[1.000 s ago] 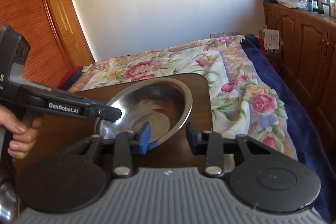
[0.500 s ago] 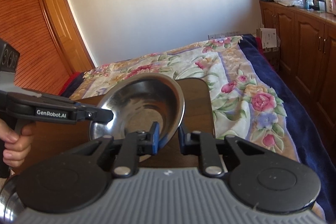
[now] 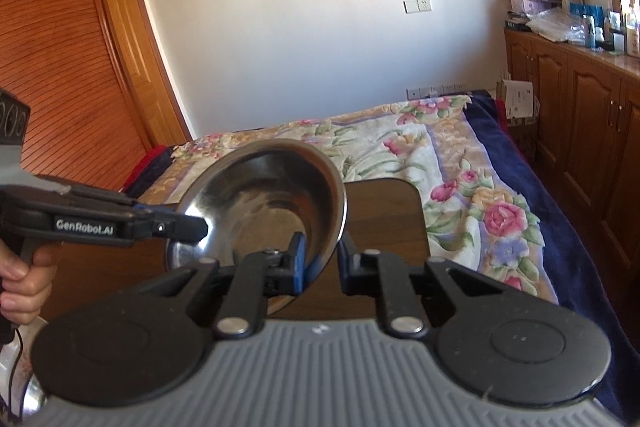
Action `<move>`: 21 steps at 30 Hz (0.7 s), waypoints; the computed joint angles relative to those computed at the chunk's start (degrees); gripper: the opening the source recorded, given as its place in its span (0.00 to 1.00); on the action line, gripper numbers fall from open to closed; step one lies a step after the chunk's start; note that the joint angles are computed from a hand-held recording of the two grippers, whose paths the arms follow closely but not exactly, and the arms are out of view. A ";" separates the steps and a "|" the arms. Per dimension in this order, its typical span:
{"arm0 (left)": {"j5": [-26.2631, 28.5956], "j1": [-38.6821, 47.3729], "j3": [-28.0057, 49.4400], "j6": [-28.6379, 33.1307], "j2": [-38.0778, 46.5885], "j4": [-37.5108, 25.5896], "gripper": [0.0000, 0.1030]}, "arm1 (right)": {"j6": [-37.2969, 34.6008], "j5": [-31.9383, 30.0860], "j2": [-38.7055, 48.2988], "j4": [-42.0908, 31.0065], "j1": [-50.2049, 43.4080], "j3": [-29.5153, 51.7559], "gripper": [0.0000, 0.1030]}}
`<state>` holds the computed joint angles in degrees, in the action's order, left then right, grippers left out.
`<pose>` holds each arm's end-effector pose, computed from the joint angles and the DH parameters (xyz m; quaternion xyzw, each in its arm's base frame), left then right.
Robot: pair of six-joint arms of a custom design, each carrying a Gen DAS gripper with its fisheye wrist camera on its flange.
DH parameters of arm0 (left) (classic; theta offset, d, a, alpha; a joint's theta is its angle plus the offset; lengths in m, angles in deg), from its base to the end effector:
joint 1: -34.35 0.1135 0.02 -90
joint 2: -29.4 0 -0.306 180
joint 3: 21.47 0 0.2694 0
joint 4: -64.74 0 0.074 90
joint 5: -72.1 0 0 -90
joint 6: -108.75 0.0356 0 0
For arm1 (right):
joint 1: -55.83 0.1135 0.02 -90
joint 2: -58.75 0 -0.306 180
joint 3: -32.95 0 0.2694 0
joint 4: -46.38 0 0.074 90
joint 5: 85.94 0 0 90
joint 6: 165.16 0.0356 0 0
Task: Organize plates and bowls
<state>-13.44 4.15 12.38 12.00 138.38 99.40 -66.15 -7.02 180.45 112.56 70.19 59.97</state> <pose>0.2337 -0.1392 0.0714 0.2003 0.8851 -0.1662 0.3858 0.2449 0.0698 0.0534 -0.0892 0.8522 0.1843 0.4816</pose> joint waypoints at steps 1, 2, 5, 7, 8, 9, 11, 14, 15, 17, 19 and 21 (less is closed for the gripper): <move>0.07 0.04 -0.86 0.07 -0.69 0.34 0.17 | -0.01 0.18 -0.40 0.16 0.34 -0.39 0.16; 0.12 0.07 -1.68 0.06 -1.30 0.75 0.17 | -0.01 0.37 -0.81 0.26 0.71 -0.75 0.16; 0.66 0.84 -4.23 0.37 -2.96 2.12 0.17 | -0.05 1.36 -1.77 0.69 2.12 -1.73 0.15; 1.09 1.42 -5.92 0.50 -4.05 3.01 0.17 | -0.03 2.25 -2.39 0.59 3.29 -2.11 0.15; 1.28 1.72 -6.79 0.59 -4.64 3.46 0.17 | 0.05 2.64 -2.72 0.47 3.87 -2.31 0.15; 1.52 2.07 -7.61 0.73 -5.10 4.00 0.17 | 0.21 3.20 -2.91 0.53 4.60 -2.49 0.15; 2.04 2.74 -9.28 0.89 -5.90 5.18 0.17 | 0.33 4.02 -3.46 0.33 5.79 -2.75 0.15; 2.73 3.80 -11.69 1.30 -6.97 6.96 0.17 | 0.63 5.84 -4.57 0.01 8.06 -3.42 0.15; 2.81 4.00 -12.58 1.33 -7.46 7.53 0.17 | 0.76 6.45 -4.96 -0.12 8.81 -3.65 0.15; 2.90 4.40 -14.06 1.50 -7.93 8.80 0.17 | 0.96 7.74 -5.62 -0.44 10.32 -3.96 0.15; 3.26 5.08 -15.49 1.80 -8.27 10.13 0.17 | 1.10 8.85 -6.22 -0.75 11.66 -4.27 0.15; 3.47 5.54 -16.84 2.06 -8.55 11.43 0.17 | 1.26 9.86 -6.73 -0.82 12.96 -4.74 0.15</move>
